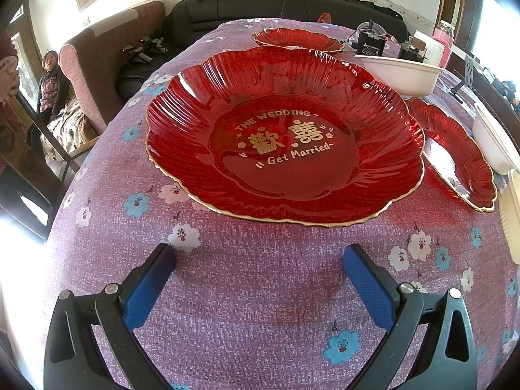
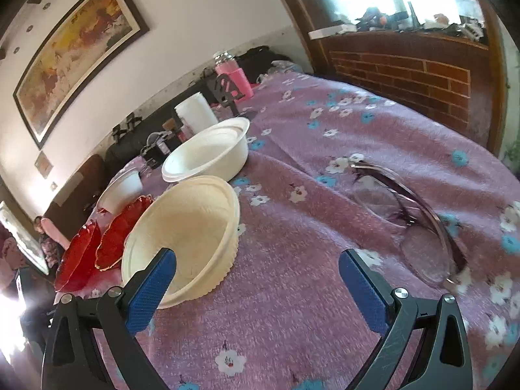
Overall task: Organize plates and bowls
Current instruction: 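Move the left tool to the red wedding plate rim and close on it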
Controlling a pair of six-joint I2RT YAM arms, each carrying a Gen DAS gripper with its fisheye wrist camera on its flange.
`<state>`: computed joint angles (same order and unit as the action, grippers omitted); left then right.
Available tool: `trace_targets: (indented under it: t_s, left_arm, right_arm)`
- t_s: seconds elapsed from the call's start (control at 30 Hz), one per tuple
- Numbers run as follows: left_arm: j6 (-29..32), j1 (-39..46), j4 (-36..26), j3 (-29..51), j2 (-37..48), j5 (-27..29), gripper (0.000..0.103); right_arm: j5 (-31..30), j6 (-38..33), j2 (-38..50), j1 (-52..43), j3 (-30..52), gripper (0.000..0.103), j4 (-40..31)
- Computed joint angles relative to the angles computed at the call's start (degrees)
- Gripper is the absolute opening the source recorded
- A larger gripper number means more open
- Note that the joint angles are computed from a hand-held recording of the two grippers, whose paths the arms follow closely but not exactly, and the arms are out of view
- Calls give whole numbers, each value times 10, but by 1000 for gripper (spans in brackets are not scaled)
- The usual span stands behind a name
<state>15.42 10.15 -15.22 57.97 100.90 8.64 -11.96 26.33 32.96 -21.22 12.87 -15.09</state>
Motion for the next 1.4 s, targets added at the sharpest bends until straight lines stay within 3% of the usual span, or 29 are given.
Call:
trace_targets:
  t_s: [0.17,0.3,0.4,0.47,0.53,0.6,0.7,0.77,0.9,1.0,1.07,1.13,1.2,1.33,1.4]
  left_arm:
    - [-1,0,0,1,0,0,103]
    - [-22,-7,6,-7,-6,-16,103]
    - [8,3,-30,8,-4,3,103]
    - [35,23,-41,0,-17,30,103]
    - [70,51,-50,-19,-40,77,103]
    - [114,93,-75,-24,-56,150,103]
    - [170,147,-136,9,-50,218,103]
    - [171,172,-133,25,-53,233,103]
    - [165,214,-200,138,1,266,102]
    - [139,214,-214,222,49,250,102]
    - [125,202,-246,288,95,243,94]
    - [111,188,-303,379,161,245,79]
    - [85,171,-338,455,217,241,76]
    - [39,138,-338,528,277,211,74]
    - [34,130,-358,568,308,219,74]
  right_arm:
    - [108,45,-76,174,63,101,-84]
    - [157,62,-18,311,116,99,-72]
    - [154,75,60,367,147,97,-39]
    - [109,80,129,379,168,93,1]
    - [99,83,186,394,191,84,17]
    - [81,77,253,409,222,63,37]
    - [84,82,330,434,268,62,52]
    - [59,90,390,437,300,63,74]
    - [26,115,492,440,363,63,101]
    - [-6,141,560,433,408,63,119]
    - [-6,146,597,439,435,63,119]
    - [-18,158,623,441,447,63,135]
    - [-16,165,651,443,467,62,139]
    - [-1,173,682,441,493,62,138]
    - [-7,165,693,437,503,54,139]
